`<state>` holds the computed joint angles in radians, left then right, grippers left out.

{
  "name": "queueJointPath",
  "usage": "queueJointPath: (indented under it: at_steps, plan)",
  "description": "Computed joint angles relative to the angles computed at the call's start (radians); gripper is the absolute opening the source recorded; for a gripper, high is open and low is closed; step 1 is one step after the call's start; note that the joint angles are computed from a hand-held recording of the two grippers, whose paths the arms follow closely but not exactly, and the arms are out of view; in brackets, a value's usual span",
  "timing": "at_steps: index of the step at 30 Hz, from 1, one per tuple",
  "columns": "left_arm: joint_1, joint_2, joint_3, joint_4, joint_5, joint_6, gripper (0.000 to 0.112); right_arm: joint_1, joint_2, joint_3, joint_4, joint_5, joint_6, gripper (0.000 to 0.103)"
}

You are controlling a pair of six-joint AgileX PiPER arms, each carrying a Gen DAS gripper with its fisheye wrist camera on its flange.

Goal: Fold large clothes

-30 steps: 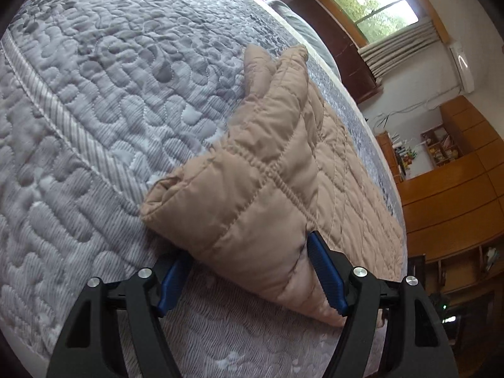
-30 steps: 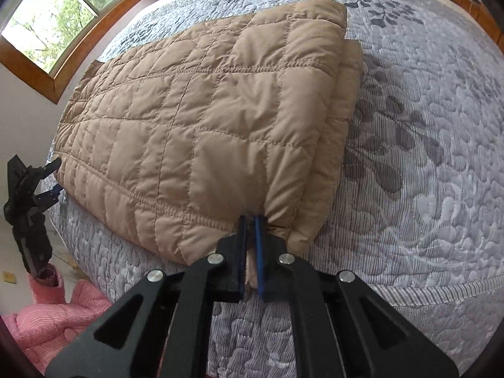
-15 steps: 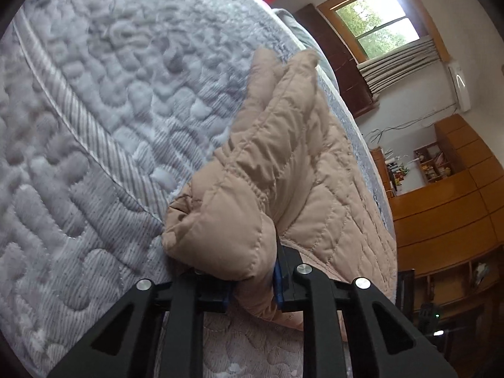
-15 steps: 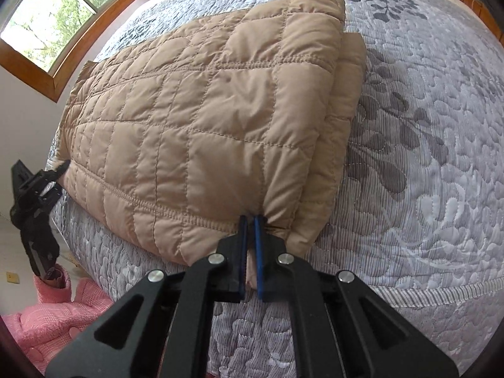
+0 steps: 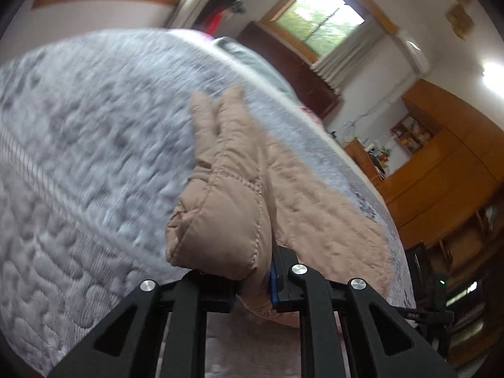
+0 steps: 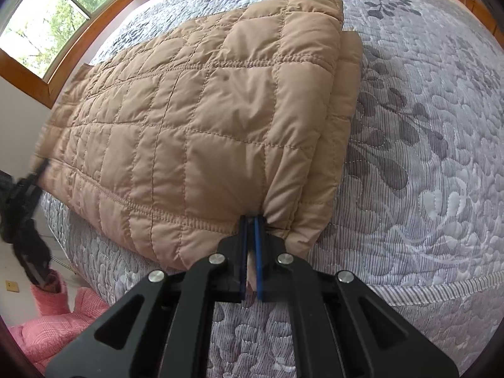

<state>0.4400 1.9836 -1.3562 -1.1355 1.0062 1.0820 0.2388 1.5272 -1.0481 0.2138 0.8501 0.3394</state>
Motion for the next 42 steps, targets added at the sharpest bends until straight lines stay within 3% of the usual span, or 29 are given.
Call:
queueJointPath:
  at_steps: [11, 14, 20, 24, 32, 37, 42]
  plan:
    - [-0.231, -0.150, -0.036, 0.053, 0.047, 0.135, 0.015, -0.011, -0.007, 0.003, 0.009, 0.006, -0.003, 0.002]
    - [-0.312, -0.141, -0.044, 0.112, 0.045, 0.142, 0.015, -0.004, -0.014, 0.006, 0.006, 0.009, 0.006, 0.002]
    - [-0.416, -0.008, -0.177, 0.262, 0.119, 0.024, 0.015, -0.010, -0.017, 0.010, 0.016, 0.011, -0.006, 0.002]
    - [-0.434, 0.058, -0.224, 0.306, 0.162, -0.035, 0.016, -0.016, -0.012, 0.007, 0.021, 0.015, -0.016, 0.002]
    - [-0.447, 0.136, -0.242, 0.320, 0.168, -0.036, 0.017, -0.008, 0.006, -0.008, 0.016, 0.016, -0.004, 0.002]
    - [-0.449, 0.116, -0.217, 0.318, 0.151, -0.030, 0.017, -0.006, 0.025, -0.035, 0.003, 0.035, 0.010, 0.002]
    - [-0.435, 0.010, -0.149, 0.327, 0.120, -0.027, 0.023, 0.030, 0.033, -0.108, -0.068, 0.092, 0.082, 0.009]
